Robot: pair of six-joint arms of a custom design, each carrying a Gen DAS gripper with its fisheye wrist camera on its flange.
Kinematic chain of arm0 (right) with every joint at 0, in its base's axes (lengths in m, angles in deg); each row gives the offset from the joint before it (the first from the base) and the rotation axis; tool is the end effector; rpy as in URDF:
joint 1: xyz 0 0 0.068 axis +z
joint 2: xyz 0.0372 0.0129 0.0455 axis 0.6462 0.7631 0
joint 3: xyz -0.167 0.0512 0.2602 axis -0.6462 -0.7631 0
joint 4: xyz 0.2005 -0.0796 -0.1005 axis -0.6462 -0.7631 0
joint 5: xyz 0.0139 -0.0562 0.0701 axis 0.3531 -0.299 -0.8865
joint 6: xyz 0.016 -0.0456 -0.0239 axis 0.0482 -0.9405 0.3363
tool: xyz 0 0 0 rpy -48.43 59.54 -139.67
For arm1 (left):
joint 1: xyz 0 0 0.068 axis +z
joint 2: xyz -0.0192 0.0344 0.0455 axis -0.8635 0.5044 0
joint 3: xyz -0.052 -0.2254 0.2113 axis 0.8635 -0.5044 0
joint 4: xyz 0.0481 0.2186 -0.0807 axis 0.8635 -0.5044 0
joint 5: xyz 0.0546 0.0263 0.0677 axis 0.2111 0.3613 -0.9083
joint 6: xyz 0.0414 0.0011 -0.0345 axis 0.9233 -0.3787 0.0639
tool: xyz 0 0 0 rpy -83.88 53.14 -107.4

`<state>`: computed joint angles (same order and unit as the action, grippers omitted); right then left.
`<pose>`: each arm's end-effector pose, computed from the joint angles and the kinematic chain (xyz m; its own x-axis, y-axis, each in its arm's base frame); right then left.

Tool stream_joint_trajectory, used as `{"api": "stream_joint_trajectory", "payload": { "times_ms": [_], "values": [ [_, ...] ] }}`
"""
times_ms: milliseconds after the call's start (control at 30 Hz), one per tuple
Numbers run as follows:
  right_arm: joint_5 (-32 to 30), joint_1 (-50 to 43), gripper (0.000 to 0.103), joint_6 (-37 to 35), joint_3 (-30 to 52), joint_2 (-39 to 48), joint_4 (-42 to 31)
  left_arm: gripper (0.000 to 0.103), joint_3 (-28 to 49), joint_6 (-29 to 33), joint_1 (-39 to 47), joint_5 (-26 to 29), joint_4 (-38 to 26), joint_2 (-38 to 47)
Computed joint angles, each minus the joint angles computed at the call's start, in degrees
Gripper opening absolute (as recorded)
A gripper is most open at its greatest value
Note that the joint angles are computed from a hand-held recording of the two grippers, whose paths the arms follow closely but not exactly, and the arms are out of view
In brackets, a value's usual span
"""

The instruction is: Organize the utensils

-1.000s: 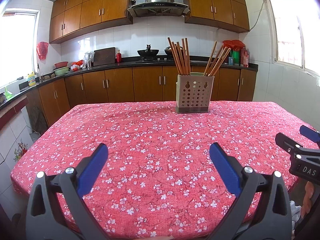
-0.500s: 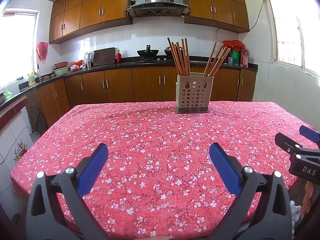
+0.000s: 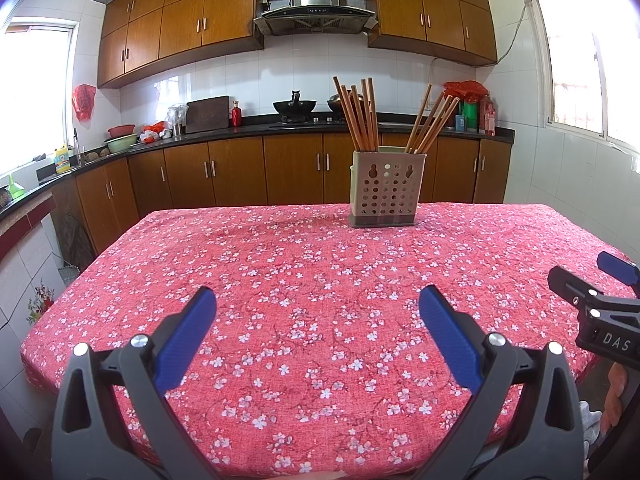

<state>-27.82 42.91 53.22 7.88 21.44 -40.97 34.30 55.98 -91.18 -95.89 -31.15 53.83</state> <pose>0.2377 0.0014 0.2196 -0.4136 0.1443 -0.8989 0.2680 0.9629 0.0312 0.2874 -0.1654 0.2218 -0.3998 0.1418 -0.9055 0.2757 0.9608 0.0288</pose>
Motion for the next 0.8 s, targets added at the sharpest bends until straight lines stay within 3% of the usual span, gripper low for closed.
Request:
{"api": "stream_joint_trajectory", "payload": {
  "times_ms": [800],
  "values": [
    [-0.27, -0.24, 0.101, -0.07, -0.13, 0.04, 0.19, 0.099, 0.51, 0.01, -0.06, 0.13, -0.38, 0.21]
  ]
}}
